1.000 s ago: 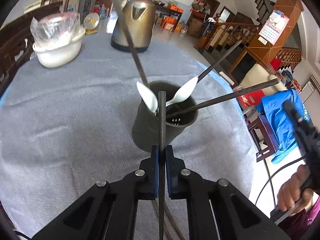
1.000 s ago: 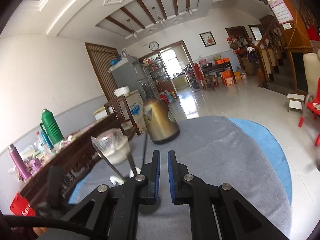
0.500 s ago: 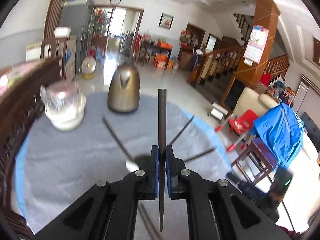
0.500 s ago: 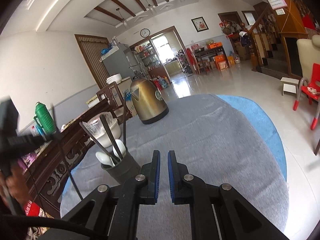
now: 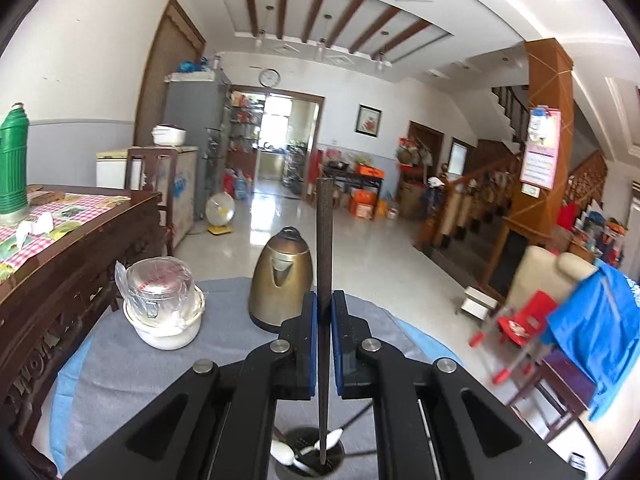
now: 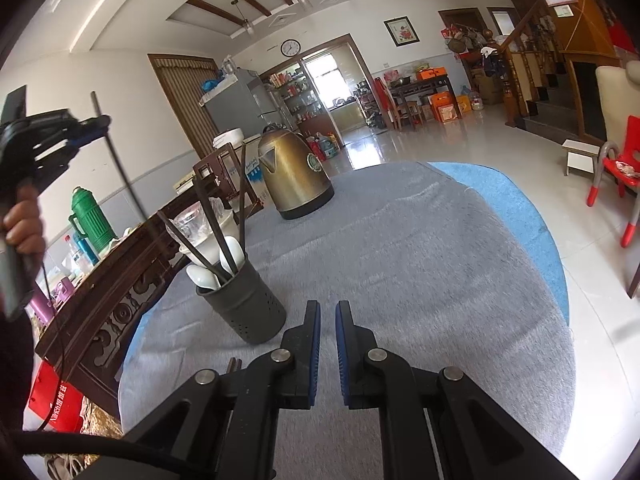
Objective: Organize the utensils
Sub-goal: 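Lower the chopsticks into the holder, opening the right gripper then the left, then withdraw both grippers from the holder toward the last two chopsticks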
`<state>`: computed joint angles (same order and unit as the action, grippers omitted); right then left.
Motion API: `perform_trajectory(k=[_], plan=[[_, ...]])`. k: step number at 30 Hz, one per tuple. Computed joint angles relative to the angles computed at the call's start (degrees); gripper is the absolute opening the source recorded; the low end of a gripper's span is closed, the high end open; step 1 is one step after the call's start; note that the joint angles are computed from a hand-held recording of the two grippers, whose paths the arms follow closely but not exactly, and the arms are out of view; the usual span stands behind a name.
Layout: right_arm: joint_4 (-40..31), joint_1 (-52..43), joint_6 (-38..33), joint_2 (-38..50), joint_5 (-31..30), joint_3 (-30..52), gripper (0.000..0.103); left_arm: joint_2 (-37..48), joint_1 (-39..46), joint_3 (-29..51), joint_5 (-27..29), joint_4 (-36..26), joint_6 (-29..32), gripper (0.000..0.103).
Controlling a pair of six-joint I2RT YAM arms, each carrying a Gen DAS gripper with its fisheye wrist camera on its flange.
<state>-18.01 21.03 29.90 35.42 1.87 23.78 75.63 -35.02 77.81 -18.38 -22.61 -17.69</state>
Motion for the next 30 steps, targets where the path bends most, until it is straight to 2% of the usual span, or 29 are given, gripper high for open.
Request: perform_trajectory(k=[8,17,18,19,20,25,28,30], plan=[[-3.5,-2.7,-0.5,-2.6,-1.3,-0.3,0.01,3.5,-0.3,-7.5,-2.3,7.2,-2.9,0.007],[-2.5,0.9,0.0,0.4,0.3,0.2,0.01,2.4,-1.0,-8.5,-0.8,3.2,-3.1,0.01],[-2.5,1.4,0.2,1.0,0.3,0.4,0.01,2.2,-1.2,-8.2,-1.1,2.6,-2.7,0.02],[-2.5,1.6,0.4,1.3,0.2,0.4,0.01,1.4,-1.4,-8.2,-1.2,2.0,-2.4,0.037],[-2.4,1.8,0.6,1.6,0.1,0.4,0.01,0.7,-1.5,-8.5,-1.4,2.0,-2.3,0.047],[-2.6,3.5,1.3,2.4,0.9,0.9,0.01,-6.0,-2.9,-11.2,-3.0,1.6,-0.4,0.048],[-2.7,4.3,1.4,2.6,1.5,1.2,0.01,-11.0,-3.2,-14.0,-4.2,0.5,1.0,0.058],[-2.4,5.6,1.7,3.5,2.2,1.4,0.01,-13.8,-3.6,-16.0,-5.1,-0.9,1.5,0.059]])
